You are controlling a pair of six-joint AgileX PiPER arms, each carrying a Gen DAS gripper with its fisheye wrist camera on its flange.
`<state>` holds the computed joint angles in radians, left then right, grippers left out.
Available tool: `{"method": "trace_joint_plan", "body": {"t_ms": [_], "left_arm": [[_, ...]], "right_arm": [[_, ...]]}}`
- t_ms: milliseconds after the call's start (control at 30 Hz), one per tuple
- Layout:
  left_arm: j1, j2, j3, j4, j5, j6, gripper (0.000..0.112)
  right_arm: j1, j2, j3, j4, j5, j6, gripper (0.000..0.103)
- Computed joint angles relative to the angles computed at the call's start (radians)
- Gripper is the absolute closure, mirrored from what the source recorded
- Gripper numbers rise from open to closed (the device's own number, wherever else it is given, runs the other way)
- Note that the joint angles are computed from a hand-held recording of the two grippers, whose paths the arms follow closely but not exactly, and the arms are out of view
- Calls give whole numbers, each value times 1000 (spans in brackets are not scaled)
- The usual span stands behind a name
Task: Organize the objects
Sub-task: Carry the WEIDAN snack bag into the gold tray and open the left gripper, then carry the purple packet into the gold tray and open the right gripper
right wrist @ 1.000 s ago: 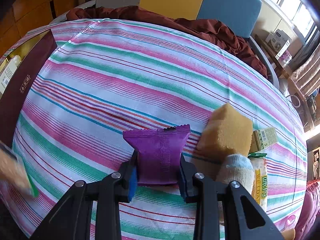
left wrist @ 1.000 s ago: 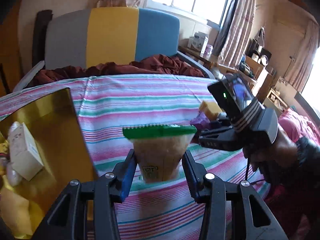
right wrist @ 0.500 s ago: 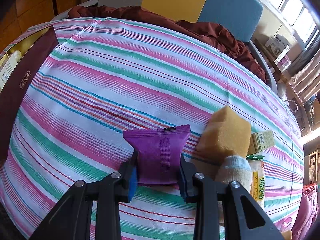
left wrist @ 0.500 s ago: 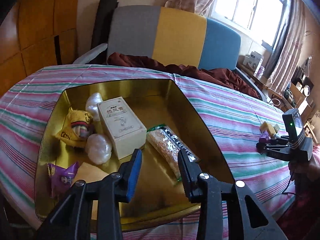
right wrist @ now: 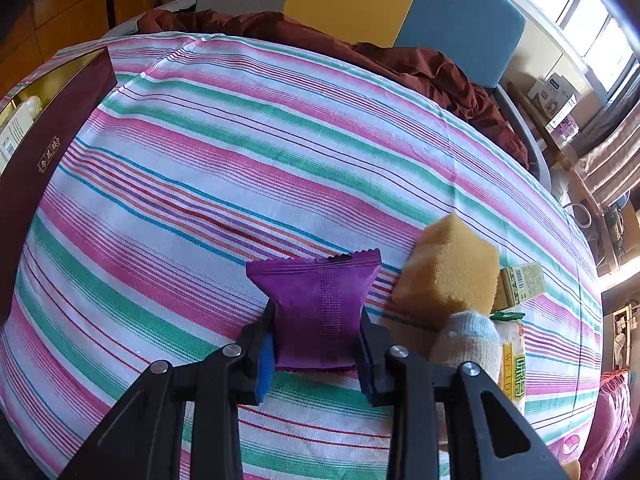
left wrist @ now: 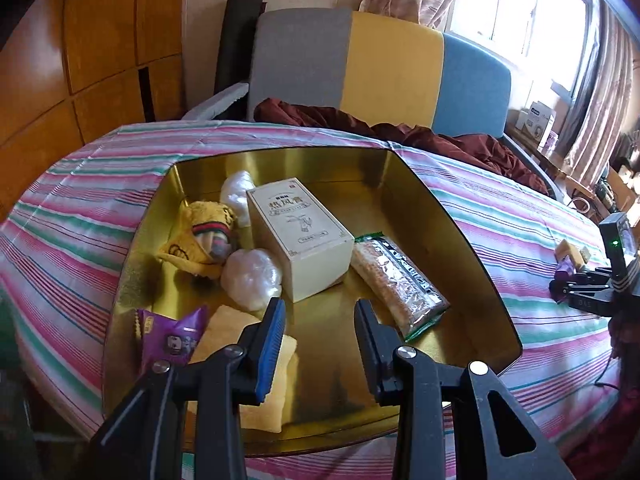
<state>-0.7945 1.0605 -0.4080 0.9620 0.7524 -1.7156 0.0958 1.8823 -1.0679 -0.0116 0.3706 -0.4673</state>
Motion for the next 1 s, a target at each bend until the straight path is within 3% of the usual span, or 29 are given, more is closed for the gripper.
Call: {"method": "trace_joint_plan", "body": {"t_ms": [267, 467, 733, 1000], "left_arm": [[-77, -39, 12, -3, 103, -14, 75], [-108, -61, 28, -13, 130, -32, 74], [-165, -109, 47, -9, 200, -63, 64], [-237, -177, 74, -23, 289, -97, 62]], "right_arm": [[21, -26, 24, 13, 8, 2, 71], [61, -61, 75, -6, -13, 26, 71], [77, -91, 53, 338, 145, -251, 71], [178, -206, 86, 541, 186, -331, 71]]}}
